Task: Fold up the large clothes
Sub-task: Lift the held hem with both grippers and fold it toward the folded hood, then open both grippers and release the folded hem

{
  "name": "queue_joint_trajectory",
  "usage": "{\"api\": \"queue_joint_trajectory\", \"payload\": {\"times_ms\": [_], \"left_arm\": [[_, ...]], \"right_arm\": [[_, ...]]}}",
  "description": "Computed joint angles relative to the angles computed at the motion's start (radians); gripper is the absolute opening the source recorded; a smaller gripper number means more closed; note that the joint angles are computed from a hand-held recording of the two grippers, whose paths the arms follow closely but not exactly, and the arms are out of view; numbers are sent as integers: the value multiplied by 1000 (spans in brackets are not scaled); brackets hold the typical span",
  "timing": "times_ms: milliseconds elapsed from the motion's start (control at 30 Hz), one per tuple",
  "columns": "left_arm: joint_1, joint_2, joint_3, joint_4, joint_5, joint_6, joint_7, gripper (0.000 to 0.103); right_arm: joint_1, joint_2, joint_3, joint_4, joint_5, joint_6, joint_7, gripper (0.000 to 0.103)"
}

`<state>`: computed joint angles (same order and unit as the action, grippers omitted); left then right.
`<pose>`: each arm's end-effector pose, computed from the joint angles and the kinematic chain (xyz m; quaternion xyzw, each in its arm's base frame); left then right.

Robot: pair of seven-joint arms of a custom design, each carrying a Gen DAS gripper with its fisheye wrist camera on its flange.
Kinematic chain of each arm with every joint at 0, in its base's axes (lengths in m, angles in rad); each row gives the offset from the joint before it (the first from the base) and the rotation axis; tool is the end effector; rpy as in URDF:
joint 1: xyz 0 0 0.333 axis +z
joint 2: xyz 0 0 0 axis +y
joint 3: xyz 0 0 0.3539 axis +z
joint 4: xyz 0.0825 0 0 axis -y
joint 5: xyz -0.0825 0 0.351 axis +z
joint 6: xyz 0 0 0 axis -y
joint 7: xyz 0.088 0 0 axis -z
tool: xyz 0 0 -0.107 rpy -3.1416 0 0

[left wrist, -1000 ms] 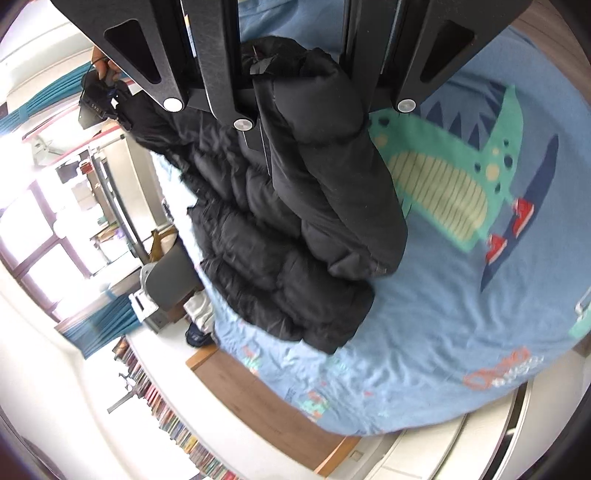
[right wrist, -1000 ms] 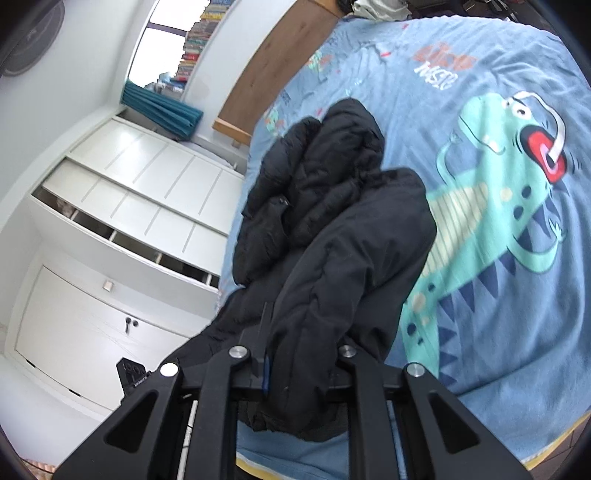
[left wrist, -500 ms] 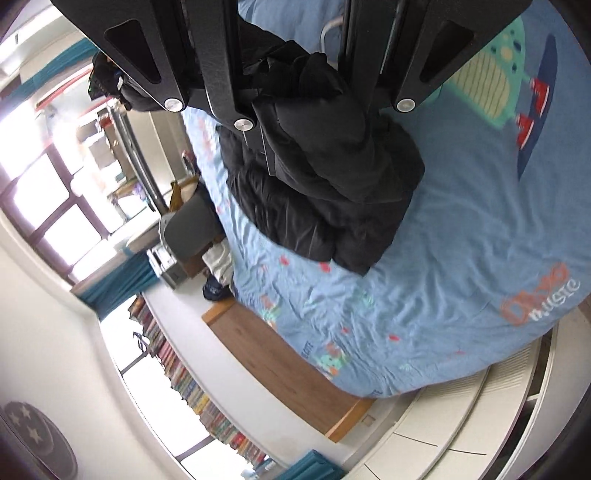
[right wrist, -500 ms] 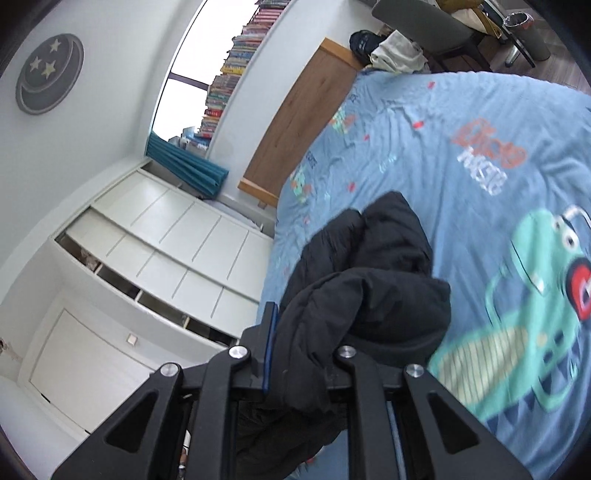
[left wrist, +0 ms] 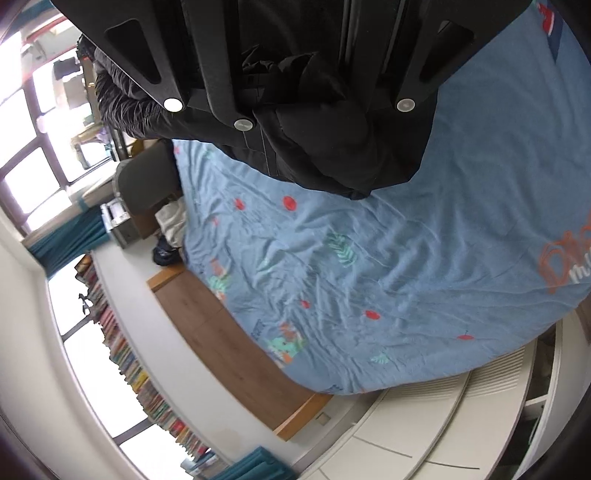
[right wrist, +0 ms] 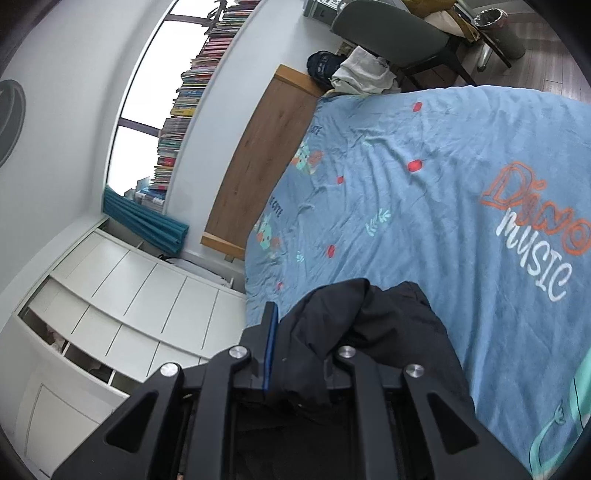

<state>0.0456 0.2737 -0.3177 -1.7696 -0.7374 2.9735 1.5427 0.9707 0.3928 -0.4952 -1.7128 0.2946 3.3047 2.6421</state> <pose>0.6473 -0.1049 0.5596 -0.7499 0.4539 -0.4791 0.0454 0.5813 0.3428 0.5903 -0.3207 0.7446 -0.0064 0.5853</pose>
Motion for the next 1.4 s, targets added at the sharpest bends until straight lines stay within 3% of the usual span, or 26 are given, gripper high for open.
{"api": "queue_joint_trajectory", "payload": {"times_ms": [33, 167, 300, 533, 633, 667, 700, 733, 767, 800, 833, 933, 1000, 1133, 1300, 1400], "left_arm": [[-35, 40, 45, 43, 69, -17, -68, 10], [-98, 215, 132, 243, 267, -102, -249, 10], [-110, 370, 153, 421, 372, -193, -361, 14], [-50, 546, 56, 638, 390, -311, -418, 16], [-29, 569, 20, 676, 357, -316, -429, 25], [-12, 569, -8, 671, 325, -290, -420, 29], [5, 566, -38, 658, 293, -257, -401, 41], [23, 559, -71, 640, 258, -213, -375, 54], [33, 551, -90, 627, 236, -180, -353, 60], [36, 543, -98, 619, 223, -153, -339, 69], [33, 533, -95, 612, 218, -128, -335, 71], [17, 491, -55, 593, 242, -121, -358, 72], [-15, 455, 4, 577, 297, -146, -386, 72], [-73, 354, 85, 480, 423, -183, -398, 72], [-197, 233, 191, 327, 630, -192, -448, 72], [-277, 178, 255, 246, 771, -181, -524, 72]], "right_arm": [[-56, 35, 41, 53, -1, -36, 4, 15], [-185, 172, 106, 240, -36, -175, 53, 15], [-285, 290, 178, 391, -61, -261, 92, 15], [-432, 449, 340, 596, -98, -348, 122, 18], [-467, 487, 386, 652, -126, -352, 130, 25], [-479, 490, 403, 653, -132, -334, 133, 34], [-489, 489, 420, 647, -139, -303, 134, 40], [-498, 483, 435, 637, -146, -275, 131, 57], [-498, 484, 430, 645, -157, -264, 133, 77], [-483, 469, 399, 638, -172, -276, 149, 89], [-470, 461, 371, 642, -191, -293, 161, 91], [-497, 435, 407, 642, -222, -280, 129, 91], [-487, 396, 398, 610, -243, -272, 119, 91], [-462, 326, 404, 585, -316, -326, 32, 91], [-410, 271, 429, 572, -388, -391, -61, 91], [-356, 250, 411, 568, -443, -450, -80, 91]]}}
